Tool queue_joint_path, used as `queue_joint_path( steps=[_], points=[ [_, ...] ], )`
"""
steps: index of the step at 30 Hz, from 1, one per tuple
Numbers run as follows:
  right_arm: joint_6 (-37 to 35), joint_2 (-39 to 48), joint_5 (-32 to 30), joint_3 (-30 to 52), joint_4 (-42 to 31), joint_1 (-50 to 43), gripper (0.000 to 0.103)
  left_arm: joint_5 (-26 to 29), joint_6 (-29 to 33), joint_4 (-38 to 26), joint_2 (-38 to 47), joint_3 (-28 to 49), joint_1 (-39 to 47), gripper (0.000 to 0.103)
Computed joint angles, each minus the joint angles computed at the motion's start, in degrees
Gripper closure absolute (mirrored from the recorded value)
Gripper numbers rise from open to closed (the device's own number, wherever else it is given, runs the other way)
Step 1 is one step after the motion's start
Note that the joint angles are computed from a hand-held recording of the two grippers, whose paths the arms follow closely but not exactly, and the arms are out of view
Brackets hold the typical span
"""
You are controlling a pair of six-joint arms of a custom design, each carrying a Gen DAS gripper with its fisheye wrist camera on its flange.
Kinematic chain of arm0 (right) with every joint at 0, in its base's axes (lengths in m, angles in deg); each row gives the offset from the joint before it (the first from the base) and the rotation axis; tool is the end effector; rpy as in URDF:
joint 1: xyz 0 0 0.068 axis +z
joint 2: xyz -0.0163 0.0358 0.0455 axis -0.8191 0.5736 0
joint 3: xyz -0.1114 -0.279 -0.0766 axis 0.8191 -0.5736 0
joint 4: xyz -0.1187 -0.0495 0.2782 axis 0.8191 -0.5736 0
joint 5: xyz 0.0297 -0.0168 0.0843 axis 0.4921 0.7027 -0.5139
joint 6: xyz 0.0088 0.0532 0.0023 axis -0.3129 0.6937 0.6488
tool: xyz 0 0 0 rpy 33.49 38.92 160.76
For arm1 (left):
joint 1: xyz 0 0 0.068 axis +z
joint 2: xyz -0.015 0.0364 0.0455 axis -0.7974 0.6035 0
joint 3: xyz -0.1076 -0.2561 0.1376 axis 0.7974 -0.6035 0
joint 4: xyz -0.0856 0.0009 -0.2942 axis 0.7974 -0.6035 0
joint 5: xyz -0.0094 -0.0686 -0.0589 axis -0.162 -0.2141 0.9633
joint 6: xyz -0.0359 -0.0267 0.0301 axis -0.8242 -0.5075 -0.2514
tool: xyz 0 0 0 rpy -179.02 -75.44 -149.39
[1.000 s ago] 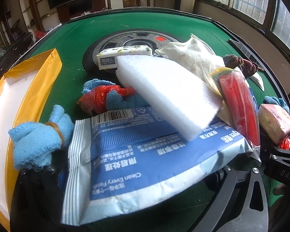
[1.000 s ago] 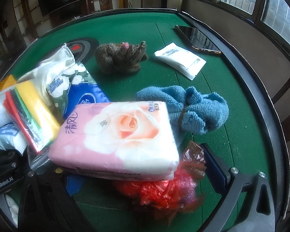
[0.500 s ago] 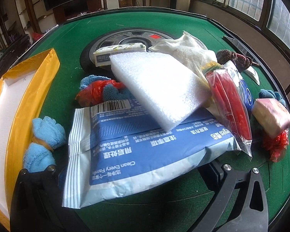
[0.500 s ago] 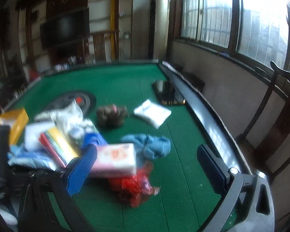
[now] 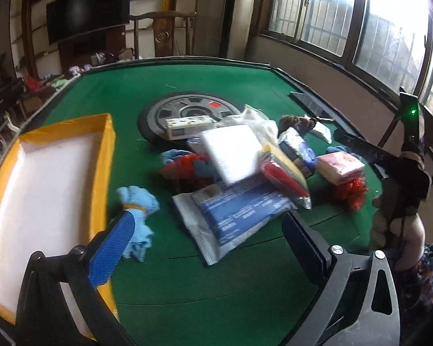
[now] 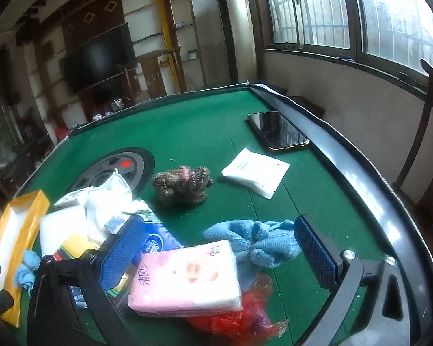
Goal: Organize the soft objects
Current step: 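Grasp the blue towel tied with a band using the left gripper, then carry the blue towel into the box with left gripper while right grasps the Vinda pack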
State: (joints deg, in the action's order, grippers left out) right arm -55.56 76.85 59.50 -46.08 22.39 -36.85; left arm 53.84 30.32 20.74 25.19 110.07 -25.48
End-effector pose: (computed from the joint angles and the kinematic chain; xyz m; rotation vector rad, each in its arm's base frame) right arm 0.2432 0.0677 0.2494 0.3251 2.2257 0.0417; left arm 0.1663 0.0643 0.1869 0.3789 2.3520 -0.2544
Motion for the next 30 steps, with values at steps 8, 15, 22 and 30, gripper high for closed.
queue_joint_path(
  steps=[8, 15, 22, 30],
  points=[
    [-1.4, 0.1, 0.4, -0.8, 0.7, 0.7, 0.002, 0.6, 1.4, 1.6, 10.9, 4.0, 2.2, 0.001],
    [-1.1, 0.5, 0.6, -0.7, 0.6, 0.7, 0.002, -8.4, -2.5, 7.9, 15.3, 5.2, -5.5, 0.005],
    [-1.7, 1.0, 0.6, -0.6, 0.7, 1.0, 0.002, -8.2, 0.5, 4.1, 24.5, 9.9, -2.5, 0.030],
    [-1.7, 1.6, 0.4, -0.4, 0.8, 1.2, 0.002, -15.7, -2.1, 10.3, 25.1, 8.4, -7.2, 0.033]
  ],
)
